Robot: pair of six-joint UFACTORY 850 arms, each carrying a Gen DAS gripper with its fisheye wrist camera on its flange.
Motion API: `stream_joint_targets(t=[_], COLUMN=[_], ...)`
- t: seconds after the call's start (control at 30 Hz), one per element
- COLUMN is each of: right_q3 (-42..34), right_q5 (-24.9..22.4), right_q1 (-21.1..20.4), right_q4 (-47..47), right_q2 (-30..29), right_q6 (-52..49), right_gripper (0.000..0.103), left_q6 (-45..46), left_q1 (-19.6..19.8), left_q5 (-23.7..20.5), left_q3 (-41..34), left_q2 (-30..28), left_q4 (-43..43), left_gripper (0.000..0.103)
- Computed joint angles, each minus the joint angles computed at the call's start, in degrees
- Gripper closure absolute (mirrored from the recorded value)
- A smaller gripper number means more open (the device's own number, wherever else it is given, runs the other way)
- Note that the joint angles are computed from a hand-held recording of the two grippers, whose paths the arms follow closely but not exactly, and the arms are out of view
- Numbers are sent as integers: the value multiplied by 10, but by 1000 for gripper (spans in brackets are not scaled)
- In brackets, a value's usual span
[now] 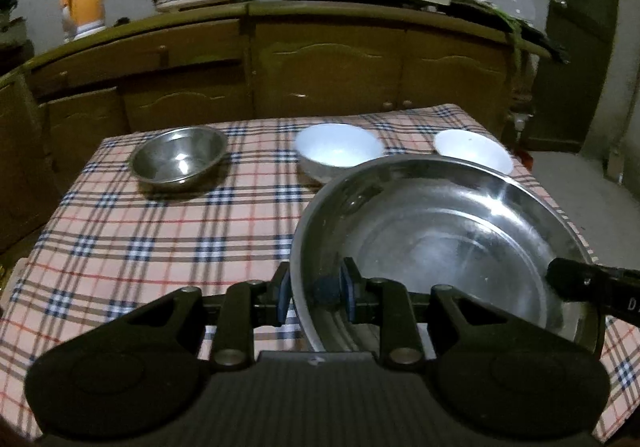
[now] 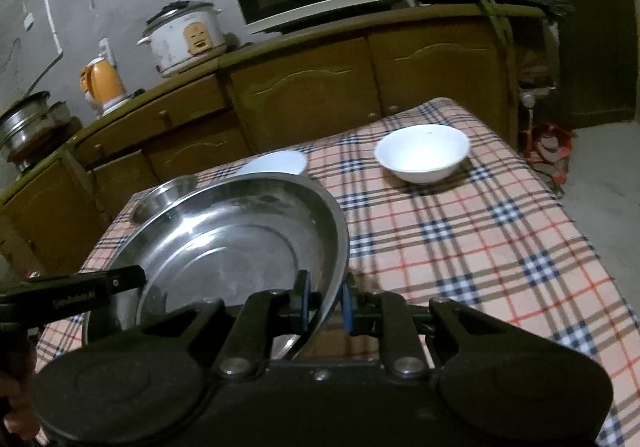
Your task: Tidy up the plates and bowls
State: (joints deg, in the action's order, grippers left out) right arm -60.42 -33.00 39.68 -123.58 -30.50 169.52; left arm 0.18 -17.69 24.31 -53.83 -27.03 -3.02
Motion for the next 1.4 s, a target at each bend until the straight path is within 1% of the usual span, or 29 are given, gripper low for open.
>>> stream_joint_targets(t=[0.53,0.8,1.1,1.4], right_q3=[-153,-233,-334,-445], right_q5=[63,90,125,152], right_q1=[22,31,39,47], right_q4=[-14,4,85,192], right_q2=[-98,-149,-216,-293], right_q6=[-44,-85,-187,-314], right_gripper=[81,81,81,81], left_q6=[37,45,29,23], left_q1=[74,107,142,173], left_q5=[-1,-1,-11,-16], left_q3=[7,2,-14,-38], left_q2=[3,-4,-26,-58], left_q4=[-37,-42,-22,-11], left_gripper=[77,77,77,77])
